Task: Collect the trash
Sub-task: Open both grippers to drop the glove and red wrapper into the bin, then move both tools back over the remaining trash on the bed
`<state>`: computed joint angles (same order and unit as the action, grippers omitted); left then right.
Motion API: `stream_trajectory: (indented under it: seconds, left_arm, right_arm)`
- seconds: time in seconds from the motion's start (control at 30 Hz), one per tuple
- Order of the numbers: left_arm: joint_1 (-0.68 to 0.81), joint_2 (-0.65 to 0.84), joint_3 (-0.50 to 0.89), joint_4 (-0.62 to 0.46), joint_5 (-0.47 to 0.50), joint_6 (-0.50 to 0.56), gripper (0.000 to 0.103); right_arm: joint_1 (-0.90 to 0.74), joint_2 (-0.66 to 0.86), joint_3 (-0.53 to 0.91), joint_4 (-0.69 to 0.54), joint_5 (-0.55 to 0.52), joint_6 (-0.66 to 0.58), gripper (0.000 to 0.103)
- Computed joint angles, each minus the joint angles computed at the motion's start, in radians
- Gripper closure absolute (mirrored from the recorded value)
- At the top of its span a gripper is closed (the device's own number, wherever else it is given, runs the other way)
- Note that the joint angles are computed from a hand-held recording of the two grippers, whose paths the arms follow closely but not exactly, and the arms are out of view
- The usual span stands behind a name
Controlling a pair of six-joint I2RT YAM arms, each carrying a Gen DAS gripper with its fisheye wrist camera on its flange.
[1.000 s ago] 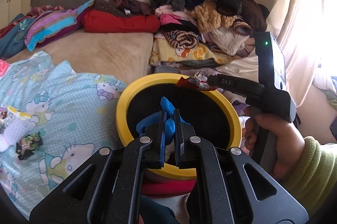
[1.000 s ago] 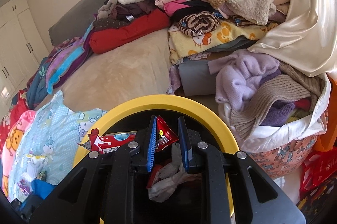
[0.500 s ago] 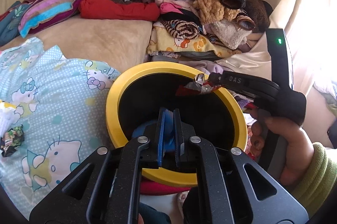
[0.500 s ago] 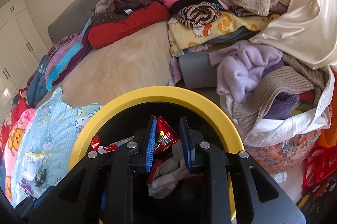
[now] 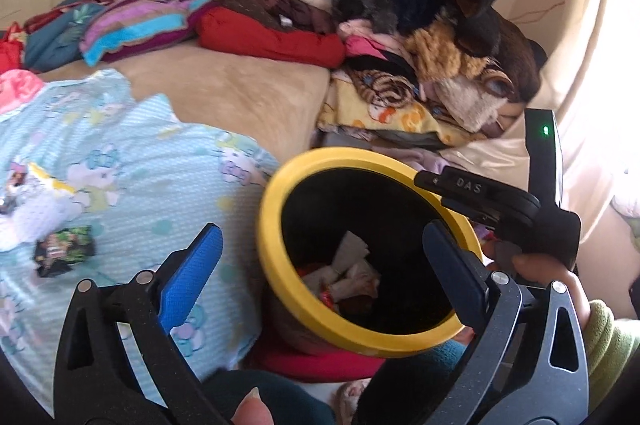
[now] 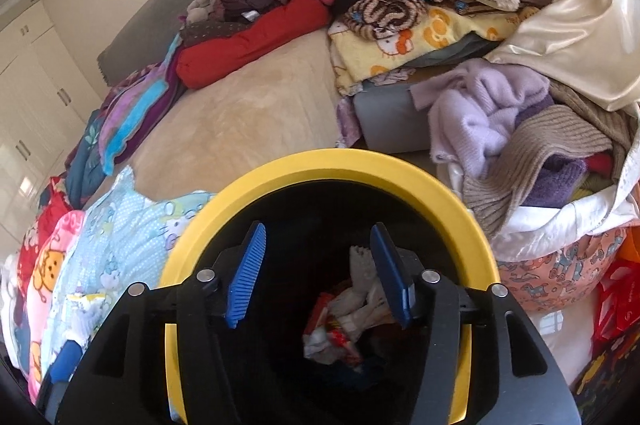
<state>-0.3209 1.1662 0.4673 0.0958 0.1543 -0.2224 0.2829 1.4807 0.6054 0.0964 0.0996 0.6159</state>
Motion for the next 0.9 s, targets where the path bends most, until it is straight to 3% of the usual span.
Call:
stream_trajectory:
  seconds: [0.23, 0.9]
  left_arm:
    - [0.056, -0.146, -0.035, -0.080, -0.043, 0.036, 0.011]
    - [0.412, -0.388, -0.050, -0.226, 0.085, 0.114, 0.011]
  right_arm:
    - [0.099, -0.015, 0.037, -0.027, 0.036, -0.010, 0.050]
    - [0.310, -0.048, 0.109, -0.019, 0.039, -0.063, 0.050]
